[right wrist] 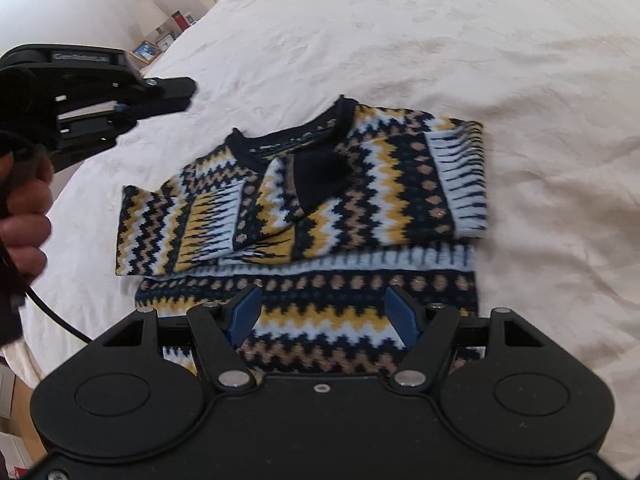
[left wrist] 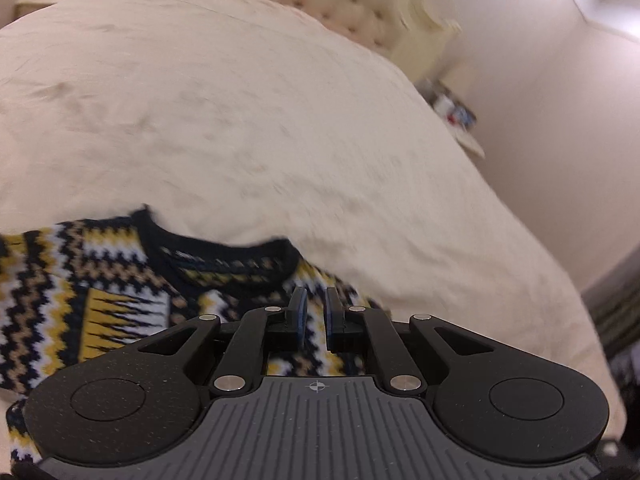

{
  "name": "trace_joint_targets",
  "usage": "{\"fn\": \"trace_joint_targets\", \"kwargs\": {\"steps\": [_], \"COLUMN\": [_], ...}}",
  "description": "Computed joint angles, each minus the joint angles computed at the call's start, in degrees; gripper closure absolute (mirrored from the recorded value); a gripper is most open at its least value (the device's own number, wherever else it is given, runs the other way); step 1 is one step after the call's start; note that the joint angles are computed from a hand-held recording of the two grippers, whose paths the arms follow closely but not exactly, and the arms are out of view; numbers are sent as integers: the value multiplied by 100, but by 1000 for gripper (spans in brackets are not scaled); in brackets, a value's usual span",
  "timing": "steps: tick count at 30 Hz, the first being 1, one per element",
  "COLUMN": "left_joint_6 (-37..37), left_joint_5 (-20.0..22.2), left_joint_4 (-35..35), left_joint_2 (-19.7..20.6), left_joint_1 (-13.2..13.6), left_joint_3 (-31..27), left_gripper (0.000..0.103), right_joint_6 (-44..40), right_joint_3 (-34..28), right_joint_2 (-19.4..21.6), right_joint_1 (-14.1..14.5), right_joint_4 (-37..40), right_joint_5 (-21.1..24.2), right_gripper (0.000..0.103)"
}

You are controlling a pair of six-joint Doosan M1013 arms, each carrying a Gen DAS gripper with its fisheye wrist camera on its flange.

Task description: Fold small clothes

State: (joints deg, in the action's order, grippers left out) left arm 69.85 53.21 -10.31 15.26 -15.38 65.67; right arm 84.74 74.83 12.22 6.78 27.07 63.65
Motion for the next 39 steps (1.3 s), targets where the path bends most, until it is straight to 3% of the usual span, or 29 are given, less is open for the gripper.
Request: {"fn": "trace_joint_targets", "kwargs": {"steps": [4, 7, 14, 19, 35, 39], "left_joint_6": [469, 532, 118, -429, -942, -882], "left_joint_5": [200, 352, 1242, 1713, 2136, 2158], "left_joint_4": [21, 316, 1293, 1486, 1440, 1259], "left_joint_2": [-11, -69, -254, -358, -145, -107], "left_joint_1": [-58, -101, -8, 195, 562, 639], "left_joint_3": [-4, 113, 481, 655, 853, 890], "left_gripper": [91, 78, 78, 78, 78, 76], "right_joint_6": [32, 96, 208, 279, 137, 135], "right_joint_3": [-7, -67, -391, -783, -1984, -2205], "right_joint_2": [22, 84, 398, 728, 1722, 1916], "right_joint_1": [-52, -59, -3, 79, 292, 329], "right_joint_4": [-24, -48, -124, -202, -481, -534], "right_joint_5": [16, -1, -77, -1, 516, 744], "right_gripper": [32, 32, 32, 32, 32, 46]}}
